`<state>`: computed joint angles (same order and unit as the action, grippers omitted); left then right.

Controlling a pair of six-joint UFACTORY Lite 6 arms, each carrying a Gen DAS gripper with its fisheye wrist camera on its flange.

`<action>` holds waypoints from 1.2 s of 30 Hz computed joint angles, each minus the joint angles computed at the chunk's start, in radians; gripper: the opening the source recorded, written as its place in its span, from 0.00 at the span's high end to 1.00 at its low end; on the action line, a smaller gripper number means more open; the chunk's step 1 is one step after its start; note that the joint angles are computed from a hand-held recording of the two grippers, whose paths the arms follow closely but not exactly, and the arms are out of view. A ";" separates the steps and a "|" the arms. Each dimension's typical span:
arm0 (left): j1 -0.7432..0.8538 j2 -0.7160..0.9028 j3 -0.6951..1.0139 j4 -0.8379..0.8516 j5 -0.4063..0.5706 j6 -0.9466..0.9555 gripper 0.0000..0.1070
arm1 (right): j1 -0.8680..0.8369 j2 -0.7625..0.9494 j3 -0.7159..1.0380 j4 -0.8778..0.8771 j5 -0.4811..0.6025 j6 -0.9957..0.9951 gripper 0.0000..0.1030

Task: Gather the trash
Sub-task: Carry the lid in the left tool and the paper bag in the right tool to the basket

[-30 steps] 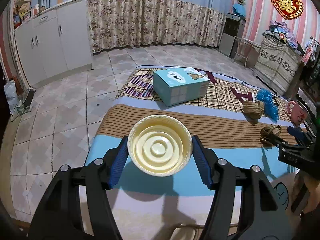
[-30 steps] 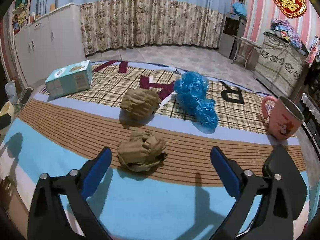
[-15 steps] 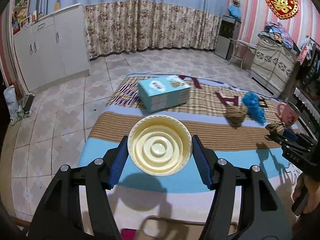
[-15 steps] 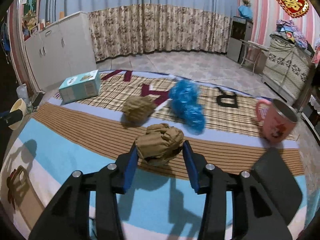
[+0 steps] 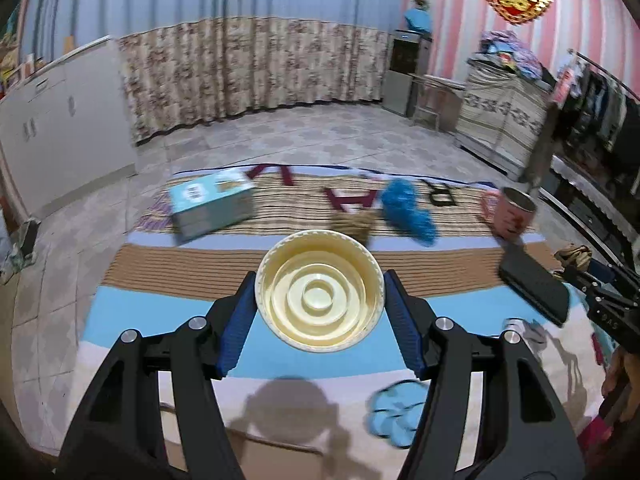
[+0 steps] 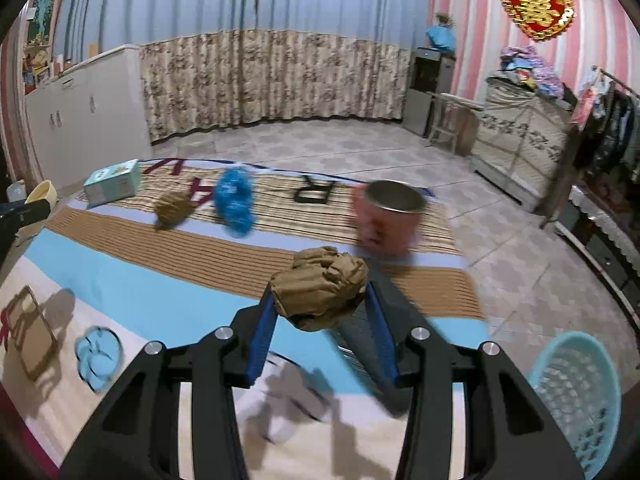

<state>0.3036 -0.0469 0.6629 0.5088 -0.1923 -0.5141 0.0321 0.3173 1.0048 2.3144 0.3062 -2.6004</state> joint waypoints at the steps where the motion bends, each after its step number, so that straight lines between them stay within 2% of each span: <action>1: -0.042 -0.005 -0.002 -0.105 0.009 0.082 0.43 | -0.054 -0.021 -0.017 -0.075 0.018 0.050 0.57; 5: -0.193 -0.008 -0.006 -0.482 0.008 0.365 0.43 | -0.243 -0.060 -0.036 -0.274 0.071 0.158 0.57; 9: -0.388 0.056 0.038 -0.901 -0.028 0.695 0.43 | -0.419 -0.042 0.000 -0.454 0.117 0.284 0.57; 12: -0.504 0.122 0.092 -1.069 -0.058 0.805 0.43 | -0.551 -0.014 0.021 -0.492 0.160 0.268 0.57; 14: -0.589 0.166 0.125 -1.149 -0.093 0.849 0.43 | -0.599 0.003 0.025 -0.461 0.167 0.222 0.57; 17: -0.703 0.248 0.200 -1.249 -0.136 0.924 0.43 | -0.681 0.060 0.071 -0.501 0.199 0.253 0.57; 23: -0.865 0.421 0.406 -1.415 -0.166 1.088 0.43 | -0.780 0.168 0.176 -0.554 0.239 0.311 0.57; 28: -0.953 0.589 0.612 -1.517 -0.139 1.192 0.43 | -0.829 0.207 0.212 -0.528 0.258 0.280 0.57; 36: -1.059 0.858 0.964 -1.764 -0.079 1.450 0.43 | -0.879 0.340 0.363 -0.643 0.272 0.428 0.57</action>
